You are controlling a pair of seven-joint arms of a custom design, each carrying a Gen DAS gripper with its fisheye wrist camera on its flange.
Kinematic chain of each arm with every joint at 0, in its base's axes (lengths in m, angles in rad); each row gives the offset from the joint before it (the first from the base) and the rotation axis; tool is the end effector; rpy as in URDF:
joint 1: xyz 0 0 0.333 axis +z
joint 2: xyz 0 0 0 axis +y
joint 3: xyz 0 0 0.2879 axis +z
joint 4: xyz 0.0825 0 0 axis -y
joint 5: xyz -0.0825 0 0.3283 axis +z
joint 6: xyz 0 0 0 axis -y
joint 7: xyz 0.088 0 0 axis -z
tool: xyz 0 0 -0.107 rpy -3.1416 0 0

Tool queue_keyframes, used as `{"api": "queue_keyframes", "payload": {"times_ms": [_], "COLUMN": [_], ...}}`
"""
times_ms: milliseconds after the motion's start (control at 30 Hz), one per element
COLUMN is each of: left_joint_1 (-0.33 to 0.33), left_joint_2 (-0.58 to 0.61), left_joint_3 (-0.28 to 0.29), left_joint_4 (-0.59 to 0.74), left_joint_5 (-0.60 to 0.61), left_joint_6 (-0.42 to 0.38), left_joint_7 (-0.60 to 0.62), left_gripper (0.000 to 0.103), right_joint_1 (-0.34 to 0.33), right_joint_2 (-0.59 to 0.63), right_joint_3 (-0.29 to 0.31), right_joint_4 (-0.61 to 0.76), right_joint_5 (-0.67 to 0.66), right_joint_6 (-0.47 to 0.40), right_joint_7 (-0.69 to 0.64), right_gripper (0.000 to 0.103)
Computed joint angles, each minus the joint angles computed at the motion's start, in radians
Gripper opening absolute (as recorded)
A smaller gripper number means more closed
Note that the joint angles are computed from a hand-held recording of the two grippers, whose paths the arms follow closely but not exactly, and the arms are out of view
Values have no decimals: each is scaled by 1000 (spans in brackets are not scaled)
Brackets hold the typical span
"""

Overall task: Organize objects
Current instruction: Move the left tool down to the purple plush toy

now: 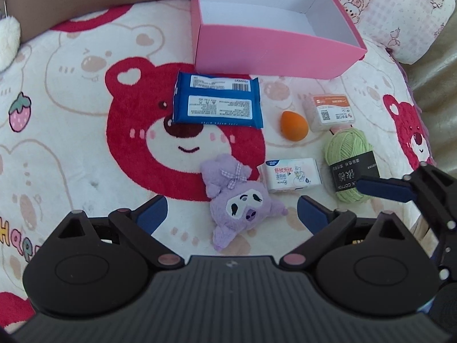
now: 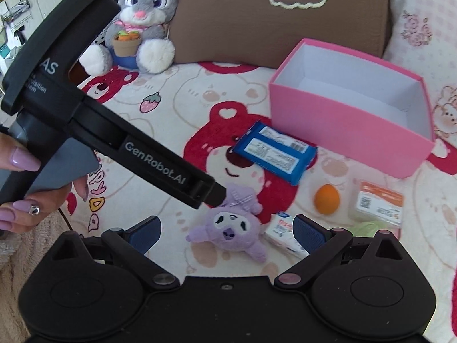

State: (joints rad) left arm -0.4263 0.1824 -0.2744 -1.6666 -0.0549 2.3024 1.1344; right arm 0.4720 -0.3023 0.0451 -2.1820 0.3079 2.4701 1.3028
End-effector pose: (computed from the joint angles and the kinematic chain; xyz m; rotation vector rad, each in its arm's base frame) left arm 0.4632 -0.3757 0.5365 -1.9056 2.3820 -0.7293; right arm 0.4022 0.2305 0.5710 -2.2319 1.1724 -0.2187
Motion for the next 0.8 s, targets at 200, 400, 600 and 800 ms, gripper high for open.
{"api": "queue_keyframes", "payload": {"times_ms": [200, 400, 600, 800], "left_joint_1": [-4, 23, 20, 11], "left_joint_2": [25, 54, 91, 116], "left_joint_3": [4, 0, 7, 18], "left_joint_4": [-10, -30, -29, -24], "left_joint_5": [10, -88, -119, -127], "left_joint_6": [3, 8, 17, 18], "left_joint_7": [7, 25, -11, -92], "left_gripper": [87, 78, 68, 62], "right_joint_1": [22, 18, -5, -6], "right_joint_2": [57, 89, 123, 143], "right_joint_3": [-2, 11, 45, 47], "right_joint_4": [-12, -49, -62, -73], "right_joint_5": [98, 139, 33, 15], "right_joint_6": [42, 55, 73, 124], "right_joint_7": [-51, -78, 13, 60], "right_gripper": [100, 100, 100, 100]}}
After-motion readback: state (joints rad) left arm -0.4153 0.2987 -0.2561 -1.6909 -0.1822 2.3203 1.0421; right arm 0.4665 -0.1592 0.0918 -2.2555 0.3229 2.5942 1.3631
